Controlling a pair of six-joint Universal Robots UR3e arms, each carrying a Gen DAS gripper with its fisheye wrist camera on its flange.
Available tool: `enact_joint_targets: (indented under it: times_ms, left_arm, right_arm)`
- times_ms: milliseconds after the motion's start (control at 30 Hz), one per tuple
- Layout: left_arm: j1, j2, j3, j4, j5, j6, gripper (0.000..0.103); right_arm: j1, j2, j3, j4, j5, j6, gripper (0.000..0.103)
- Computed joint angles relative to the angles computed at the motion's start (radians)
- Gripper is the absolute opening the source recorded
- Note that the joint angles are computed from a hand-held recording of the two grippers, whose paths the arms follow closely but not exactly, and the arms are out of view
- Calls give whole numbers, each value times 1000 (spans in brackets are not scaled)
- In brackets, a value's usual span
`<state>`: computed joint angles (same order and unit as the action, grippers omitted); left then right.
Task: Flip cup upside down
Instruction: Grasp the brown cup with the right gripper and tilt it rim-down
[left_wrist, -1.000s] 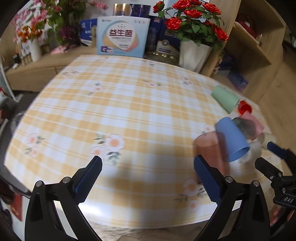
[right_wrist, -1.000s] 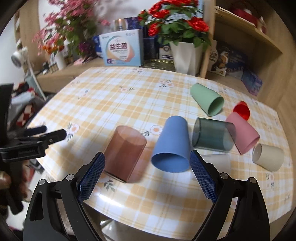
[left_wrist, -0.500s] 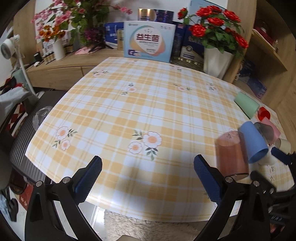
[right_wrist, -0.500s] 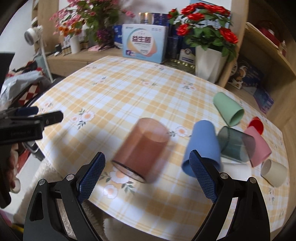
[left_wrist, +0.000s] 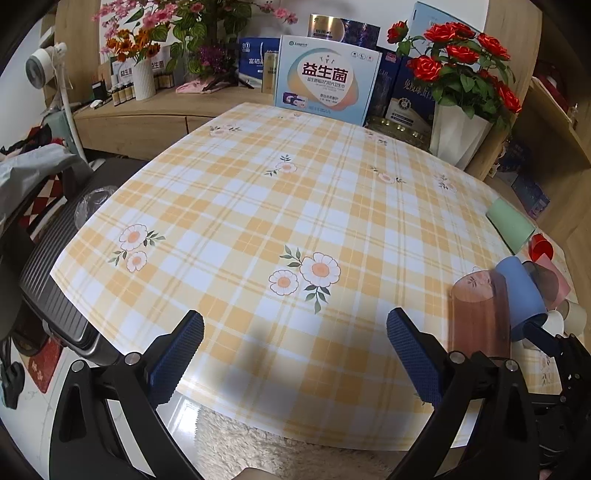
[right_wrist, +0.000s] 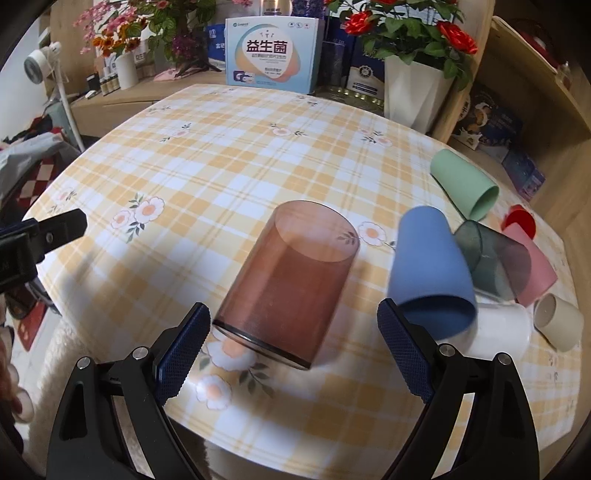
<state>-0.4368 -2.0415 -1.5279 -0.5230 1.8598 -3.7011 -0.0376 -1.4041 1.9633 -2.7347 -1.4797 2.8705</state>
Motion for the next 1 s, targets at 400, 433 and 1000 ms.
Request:
enact_joint_targets:
  times_ms: [400,433,1000]
  left_arm:
    - [5,2,-15,5,5,-27,97]
    - [5,1,-14,4,4,-26,97]
    - [-7,3,-8,5,1,-33,97]
  right_arm:
    - [-15,45,-28,40,29,33,75]
    - [-26,41,-28,56,51,25,71]
    - [-162,-104,50,124,210,-78,65]
